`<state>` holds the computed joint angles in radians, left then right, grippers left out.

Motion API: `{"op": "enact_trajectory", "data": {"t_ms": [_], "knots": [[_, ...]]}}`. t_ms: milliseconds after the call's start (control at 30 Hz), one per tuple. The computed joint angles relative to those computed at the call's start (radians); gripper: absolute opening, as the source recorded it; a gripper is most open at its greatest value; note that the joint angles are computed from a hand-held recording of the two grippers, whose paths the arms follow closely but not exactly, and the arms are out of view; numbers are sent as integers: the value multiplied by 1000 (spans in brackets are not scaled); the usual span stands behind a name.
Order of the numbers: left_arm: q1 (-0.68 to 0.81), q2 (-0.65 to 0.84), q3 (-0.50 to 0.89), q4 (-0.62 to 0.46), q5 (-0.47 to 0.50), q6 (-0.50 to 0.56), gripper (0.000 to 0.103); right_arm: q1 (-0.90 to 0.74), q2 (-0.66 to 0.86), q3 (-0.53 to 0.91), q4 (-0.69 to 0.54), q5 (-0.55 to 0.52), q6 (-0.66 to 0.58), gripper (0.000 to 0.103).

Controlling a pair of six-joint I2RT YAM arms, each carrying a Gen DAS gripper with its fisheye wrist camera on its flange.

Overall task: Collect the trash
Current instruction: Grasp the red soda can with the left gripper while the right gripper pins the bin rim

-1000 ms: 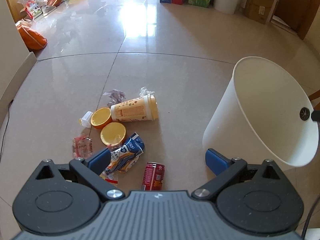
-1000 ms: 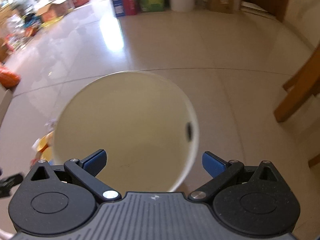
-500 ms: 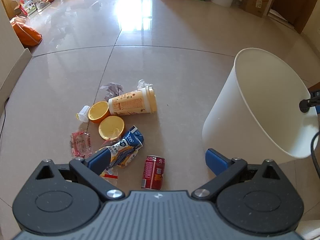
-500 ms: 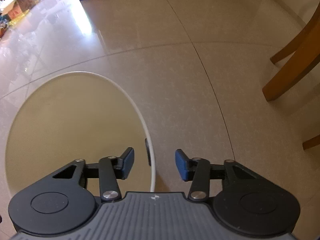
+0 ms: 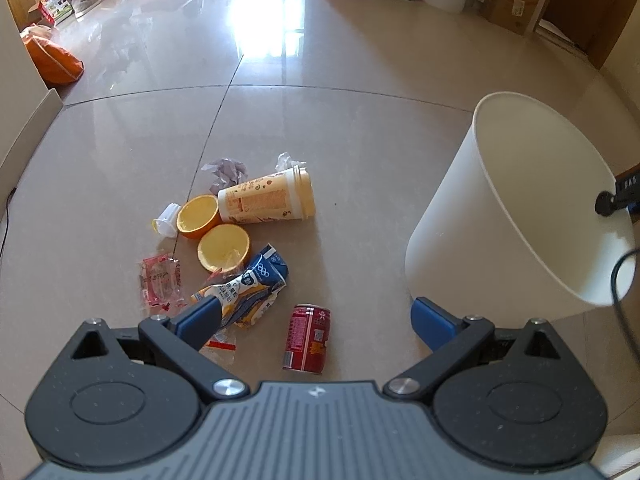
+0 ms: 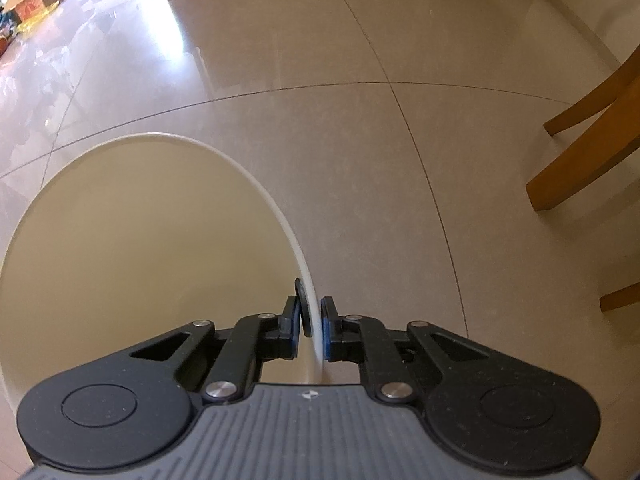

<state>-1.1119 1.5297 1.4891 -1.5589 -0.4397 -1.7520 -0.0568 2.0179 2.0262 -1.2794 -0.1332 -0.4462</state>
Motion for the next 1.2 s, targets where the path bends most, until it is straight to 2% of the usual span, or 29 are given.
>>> {"op": "enact_trajectory", "data": {"t_ms": [167,367,467,633,700,767,867,967,1200], "knots": [[-11,-22,-51,14,8,-2,100,-12,-25,-26,9,6,-26,14],[-75,-90,-219,73,-18,-39,100,7,-31,-34,12,32,-20,14],[-73,-98,-321,162,14,-16,100,16,-22,-18,7,38,-13,15],[-48,-54,-495,433,12,55,99,20,-37,-43,28,38,-24,15],[-22,-20,-556,542,30,96,96,19,-37,-44,27,37,-26,15],[9,14,-610,636,58,112,90,16,-35,-38,19,35,-22,15],[54,55,-666,740,77,121,83,16,-25,-19,6,35,-24,15],[84,84,-701,832,95,153,83,16,-12,3,-4,32,-26,15],[122,166,-702,927,107,215,82,5,41,82,-48,7,-24,15]]}}
